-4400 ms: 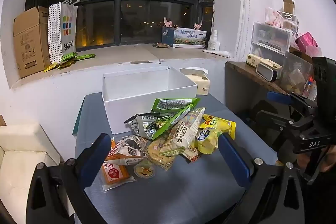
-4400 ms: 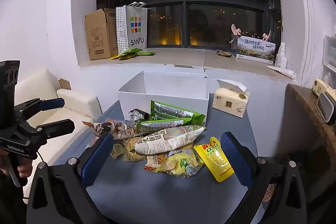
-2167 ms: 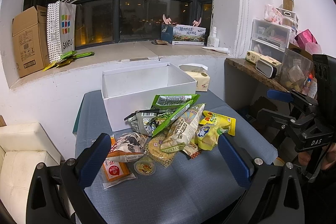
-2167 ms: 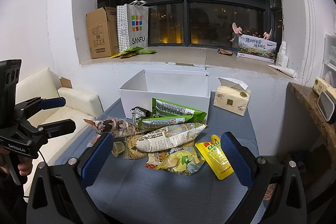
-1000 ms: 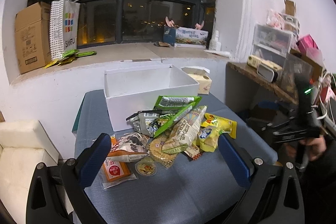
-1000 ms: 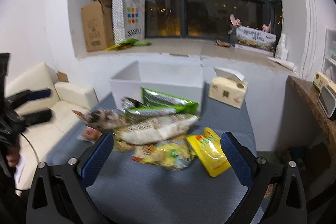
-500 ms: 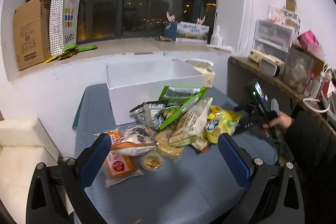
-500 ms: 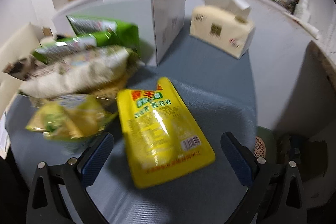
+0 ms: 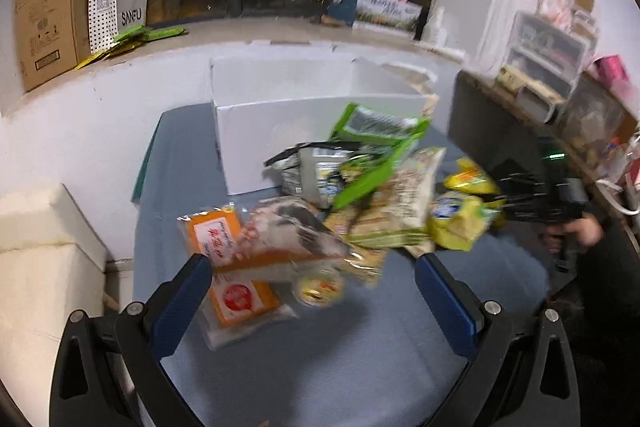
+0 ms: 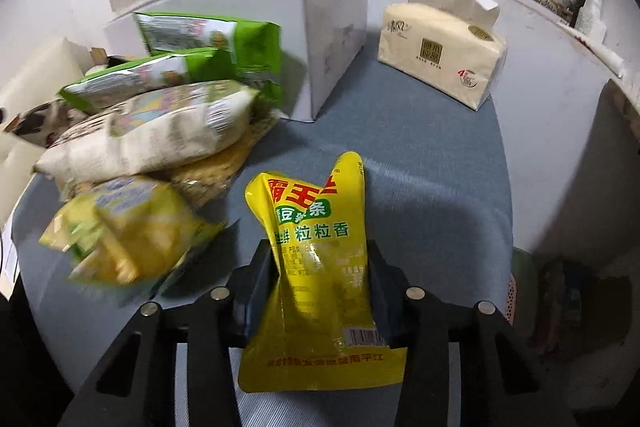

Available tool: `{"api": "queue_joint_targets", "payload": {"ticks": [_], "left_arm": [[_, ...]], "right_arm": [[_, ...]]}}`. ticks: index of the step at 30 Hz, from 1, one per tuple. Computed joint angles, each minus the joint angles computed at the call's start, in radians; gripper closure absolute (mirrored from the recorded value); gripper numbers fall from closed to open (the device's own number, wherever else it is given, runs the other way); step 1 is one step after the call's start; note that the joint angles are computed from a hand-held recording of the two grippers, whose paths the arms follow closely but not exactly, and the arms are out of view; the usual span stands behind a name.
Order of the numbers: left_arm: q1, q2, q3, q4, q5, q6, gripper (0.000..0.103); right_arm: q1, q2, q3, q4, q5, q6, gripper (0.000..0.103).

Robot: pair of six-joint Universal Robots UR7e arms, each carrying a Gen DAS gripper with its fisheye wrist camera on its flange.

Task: Organize snacks
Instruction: 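Grasp the yellow sauce pouch with right tool while left tool grasps the printed bread bag, then carry both packets into the white box and open both tools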

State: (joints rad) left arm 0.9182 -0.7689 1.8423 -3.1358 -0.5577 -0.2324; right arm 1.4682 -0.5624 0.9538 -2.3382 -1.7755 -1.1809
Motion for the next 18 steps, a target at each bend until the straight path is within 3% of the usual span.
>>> {"api": "queue_joint_targets", "payload": {"ticks": [4, 8, 10, 11, 13, 15, 18], "left_arm": [[0.058, 0.003, -0.111, 0.21, -0.043, -0.039, 0.0], [0.117, 0.021, -0.239, 0.466, -0.091, -0.148, 0.0], [0.135, 0.027, -0.267, 0.533, -0.119, -0.175, 0.003], [0.141, 0.027, -0.267, 0.542, -0.133, -0.181, 0.018], [0.148, 0.026, -0.253, 0.559, -0.139, -0.201, 0.031], [0.139, 0.013, -0.195, 0.471, -0.133, -0.178, 0.06], [0.113, -0.022, -0.074, 0.246, -0.124, -0.149, 0.061]], "right_arm": [[-0.014, -0.1, 0.125, -0.061, 0.088, 0.067, 0.057], [-0.022, -0.187, 0.234, -0.094, 0.169, 0.079, 0.057], [-0.022, -0.222, 0.28, -0.11, 0.212, 0.085, 0.057], [-0.023, -0.236, 0.296, -0.108, 0.229, 0.087, 0.057], [-0.024, -0.253, 0.313, -0.1, 0.263, 0.096, 0.057], [-0.027, -0.269, 0.329, -0.078, 0.289, 0.102, 0.057], [-0.026, -0.286, 0.358, -0.083, 0.306, 0.098, 0.057]]}}
